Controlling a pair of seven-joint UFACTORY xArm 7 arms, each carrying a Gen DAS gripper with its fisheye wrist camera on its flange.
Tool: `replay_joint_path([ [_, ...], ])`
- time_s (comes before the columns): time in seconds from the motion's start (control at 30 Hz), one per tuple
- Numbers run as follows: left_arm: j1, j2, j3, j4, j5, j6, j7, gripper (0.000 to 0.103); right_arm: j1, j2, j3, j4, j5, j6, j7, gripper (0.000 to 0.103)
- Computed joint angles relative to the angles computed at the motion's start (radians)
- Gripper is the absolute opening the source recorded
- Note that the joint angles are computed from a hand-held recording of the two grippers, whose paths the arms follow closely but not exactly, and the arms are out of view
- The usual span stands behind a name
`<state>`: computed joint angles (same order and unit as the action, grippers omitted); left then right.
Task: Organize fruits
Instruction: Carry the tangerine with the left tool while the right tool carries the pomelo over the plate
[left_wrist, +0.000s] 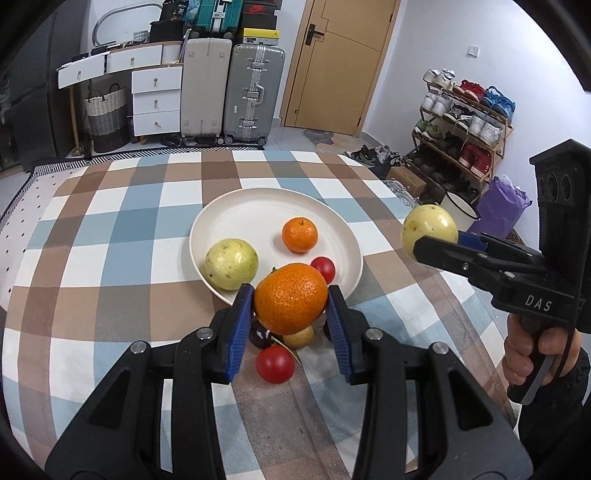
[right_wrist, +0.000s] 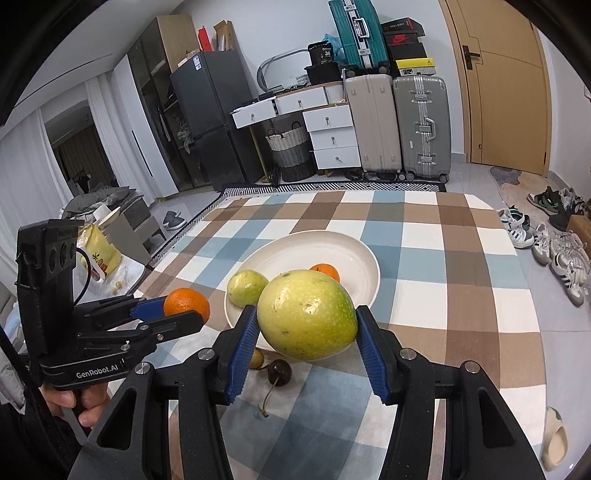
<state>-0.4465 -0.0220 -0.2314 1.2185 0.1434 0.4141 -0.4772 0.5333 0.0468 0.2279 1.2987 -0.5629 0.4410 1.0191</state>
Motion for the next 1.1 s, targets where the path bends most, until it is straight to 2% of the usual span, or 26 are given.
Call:
replay_joint_path([
  [0.4, -0.011, 0.118, 0.024, 0.123, 0.049, 0.025, -0.007, 0.037, 0.015, 0.080, -0.030, 0.074, 0.038, 0.017, -0.076, 0.053],
  [0.7, -0.038, 0.238, 0.051, 0.237, 0.049, 0.046, 0.014, 0.037, 0.041, 0.162, -0.064, 0.141, 0.057, 0.049, -0.133, 0.054],
  [0.9, -0.073, 0.312, 0.079, 0.313, 0.091, 0.064, 0.006, 0.037, 0.050, 0.202, -0.085, 0.169, 0.076, 0.051, -0.176, 0.054],
  [1.1, -0.080, 0.366, 0.081, 0.368, 0.057, 0.080, 0.042, 0.037, 0.049, 0.233, -0.099, 0.191, 0.108, 0.057, -0.217, 0.054],
])
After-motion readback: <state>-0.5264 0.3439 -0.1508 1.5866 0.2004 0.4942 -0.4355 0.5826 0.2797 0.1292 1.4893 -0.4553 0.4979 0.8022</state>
